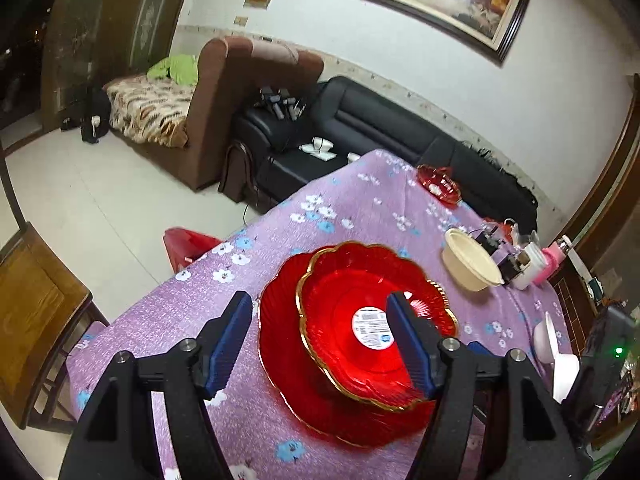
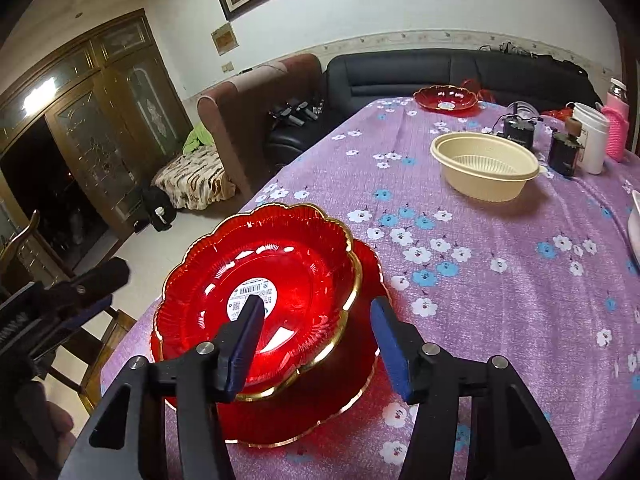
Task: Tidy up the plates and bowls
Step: 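Lower the labelled red plate onto the stack and open the left gripper, then withdraw the left gripper from the stack, then move the right gripper to the rim of the beige colander bowl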
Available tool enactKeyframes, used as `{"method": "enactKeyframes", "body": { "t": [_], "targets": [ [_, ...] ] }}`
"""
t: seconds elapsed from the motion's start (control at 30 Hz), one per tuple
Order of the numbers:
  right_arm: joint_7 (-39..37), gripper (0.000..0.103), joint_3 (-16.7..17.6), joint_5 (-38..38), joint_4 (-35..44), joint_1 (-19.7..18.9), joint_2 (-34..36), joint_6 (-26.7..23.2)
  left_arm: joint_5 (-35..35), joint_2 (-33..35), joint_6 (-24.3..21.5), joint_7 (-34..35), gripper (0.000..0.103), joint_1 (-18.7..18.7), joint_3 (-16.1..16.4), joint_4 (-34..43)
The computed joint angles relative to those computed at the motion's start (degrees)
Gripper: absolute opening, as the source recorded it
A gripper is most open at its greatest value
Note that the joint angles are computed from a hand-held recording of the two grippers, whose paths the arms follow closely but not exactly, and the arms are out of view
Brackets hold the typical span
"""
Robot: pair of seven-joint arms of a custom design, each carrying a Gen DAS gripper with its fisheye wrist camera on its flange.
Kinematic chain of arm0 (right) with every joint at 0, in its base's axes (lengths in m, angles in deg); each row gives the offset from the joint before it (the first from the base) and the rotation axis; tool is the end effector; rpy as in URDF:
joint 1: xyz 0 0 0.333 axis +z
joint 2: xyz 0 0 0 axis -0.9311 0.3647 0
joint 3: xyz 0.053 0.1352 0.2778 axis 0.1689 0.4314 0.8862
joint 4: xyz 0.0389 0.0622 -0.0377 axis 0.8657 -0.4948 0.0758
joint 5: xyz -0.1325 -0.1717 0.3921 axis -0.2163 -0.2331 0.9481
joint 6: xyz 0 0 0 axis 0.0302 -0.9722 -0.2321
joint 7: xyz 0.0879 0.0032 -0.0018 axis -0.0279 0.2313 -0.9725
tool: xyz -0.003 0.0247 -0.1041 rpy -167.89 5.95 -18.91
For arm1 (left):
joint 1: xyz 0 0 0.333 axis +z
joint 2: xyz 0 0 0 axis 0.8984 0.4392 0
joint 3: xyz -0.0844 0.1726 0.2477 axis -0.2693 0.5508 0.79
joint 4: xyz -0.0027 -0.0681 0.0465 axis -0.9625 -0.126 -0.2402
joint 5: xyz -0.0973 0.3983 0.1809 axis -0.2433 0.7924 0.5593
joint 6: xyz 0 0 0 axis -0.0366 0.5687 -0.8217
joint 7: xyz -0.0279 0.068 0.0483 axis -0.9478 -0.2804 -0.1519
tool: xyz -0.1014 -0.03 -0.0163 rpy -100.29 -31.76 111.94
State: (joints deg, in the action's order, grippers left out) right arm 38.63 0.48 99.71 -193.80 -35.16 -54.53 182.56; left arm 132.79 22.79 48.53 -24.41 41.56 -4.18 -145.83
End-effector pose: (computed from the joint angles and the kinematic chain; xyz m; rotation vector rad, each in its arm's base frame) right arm 0.4562 0.1618 0.4629 -1.8491 1.3337 -0.2930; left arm 0.3683 -0.4323 0.4974 -2.1265 1.1958 -0.9937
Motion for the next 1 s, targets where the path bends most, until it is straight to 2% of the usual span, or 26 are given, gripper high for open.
{"method": "enactKeyframes", "body": {
  "t": [0.13,0.23,0.37,0.57,0.73,1.0],
  "targets": [
    [-1.01,0.061,-1.67,1.46,-2.73,0.54,-3.72,1.04,3.42,0.29,-3.60,-1.35,0.080,-0.66,-2.17,1.95],
    [-0.38,0.064,-1.92,0.10,-6.08,-0.73,-7.69,3.00,6.92,2.29,-8.74,-0.46,0.084,-2.00,-3.88,5.10],
    [2.51,0.069,-1.65,-3.64,-10.49,-3.63,-12.45,5.09,10.70,7.17,-14.42,2.86,0.086,-5.15,-4.10,10.25],
    [5.57,0.069,-3.07,-9.21,-14.97,-7.95,-18.84,3.67,11.80,11.30,-12.83,6.54,0.086,-9.80,-1.06,14.85],
    [7.31,0.069,-4.19,-13.91,-17.02,-10.72,-23.37,2.78,13.75,12.80,-15.81,7.53,0.086,-12.85,-0.30,17.73],
    [8.09,0.076,-6.06,-18.20,-17.94,-11.70,-29.40,2.74,15.77,12.31,-19.19,11.36,0.086,-15.18,0.28,20.66]
  ]
}}
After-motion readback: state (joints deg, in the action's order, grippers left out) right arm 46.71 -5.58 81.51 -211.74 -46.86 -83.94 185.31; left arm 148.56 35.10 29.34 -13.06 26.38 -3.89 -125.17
